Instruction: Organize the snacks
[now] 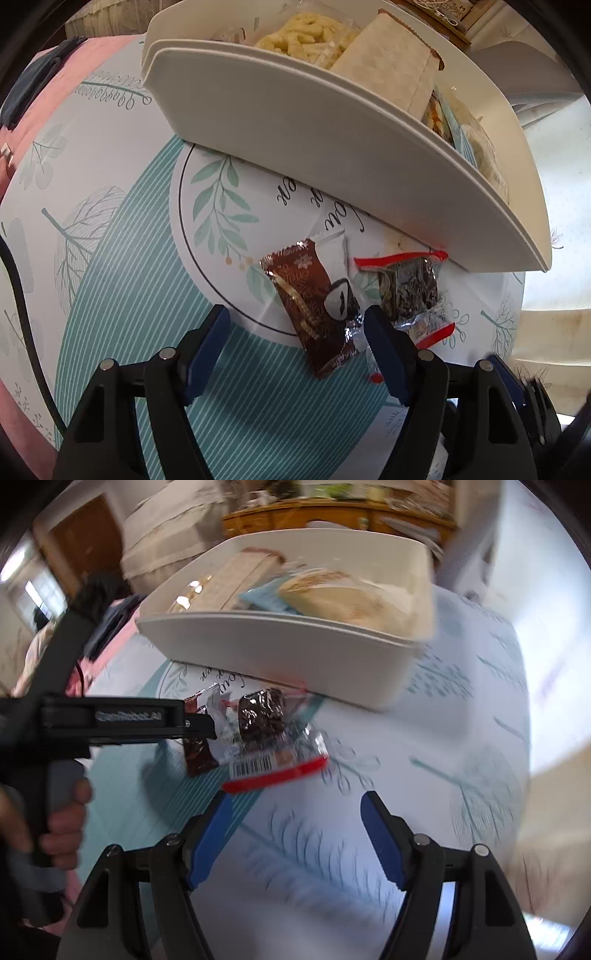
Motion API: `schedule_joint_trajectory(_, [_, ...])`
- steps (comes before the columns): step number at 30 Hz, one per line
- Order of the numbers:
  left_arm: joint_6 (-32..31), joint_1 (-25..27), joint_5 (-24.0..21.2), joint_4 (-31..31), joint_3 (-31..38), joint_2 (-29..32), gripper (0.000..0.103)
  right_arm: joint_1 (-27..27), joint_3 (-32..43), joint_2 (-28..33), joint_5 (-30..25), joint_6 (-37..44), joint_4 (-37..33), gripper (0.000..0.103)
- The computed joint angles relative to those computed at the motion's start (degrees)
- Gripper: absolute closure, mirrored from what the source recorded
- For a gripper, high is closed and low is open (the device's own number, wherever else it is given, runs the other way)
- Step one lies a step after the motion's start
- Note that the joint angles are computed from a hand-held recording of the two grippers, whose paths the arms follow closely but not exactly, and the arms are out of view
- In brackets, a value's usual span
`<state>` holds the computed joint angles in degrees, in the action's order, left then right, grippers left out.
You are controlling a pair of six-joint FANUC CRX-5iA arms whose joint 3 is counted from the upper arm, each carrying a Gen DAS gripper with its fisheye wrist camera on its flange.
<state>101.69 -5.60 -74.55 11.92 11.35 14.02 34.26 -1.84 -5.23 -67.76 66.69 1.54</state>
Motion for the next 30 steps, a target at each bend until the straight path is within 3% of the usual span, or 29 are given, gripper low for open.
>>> schedule_joint_trajectory(4, [0.26,0.0,0.01,-1.12,0.92,0.42,0.042,0.71,-0.68,2.32,4.1,2.42,1.84,0.031])
schedule_joint_trajectory(9, [-2.22,1.81,1.26,3.09,-1.02,0.14,0.06,2.11,-1.22,4.51,7.5,3.37,4.21,0.031])
schedule_joint_trajectory(14, [-5.41,3.06,0.6,6.35,-1.98,0.06,0.087,3.65,-3.07,5.28,10.32,-0.8,7.96,0.037])
schedule_joint_trajectory(17, [-6.1,3.19,-1.18,5.27,-0.43,0.79,0.094,4.08,-3.32,5.65,11.61,-3.63,9.64,0.039])
schedule_joint_trajectory(24, [-7.12,5.64,-5.0,5.81,-0.01,0.93,0.097,4.29,-2.23,6.71,11.85,-6.05,10.01,0.039])
schedule_joint_trajectory(26, [-7.35,6.75,-6.03,7.13,0.19,1.11,0.094,4.15,-1.41,7.22,10.91,-6.39,9.61,0.053])
schedule_joint_trajectory(30, [-6.37,8.03,-8.01,10.47,1.2,2.37,0.084,3.04,0.42,7.87,9.5,-3.93,6.97,0.067])
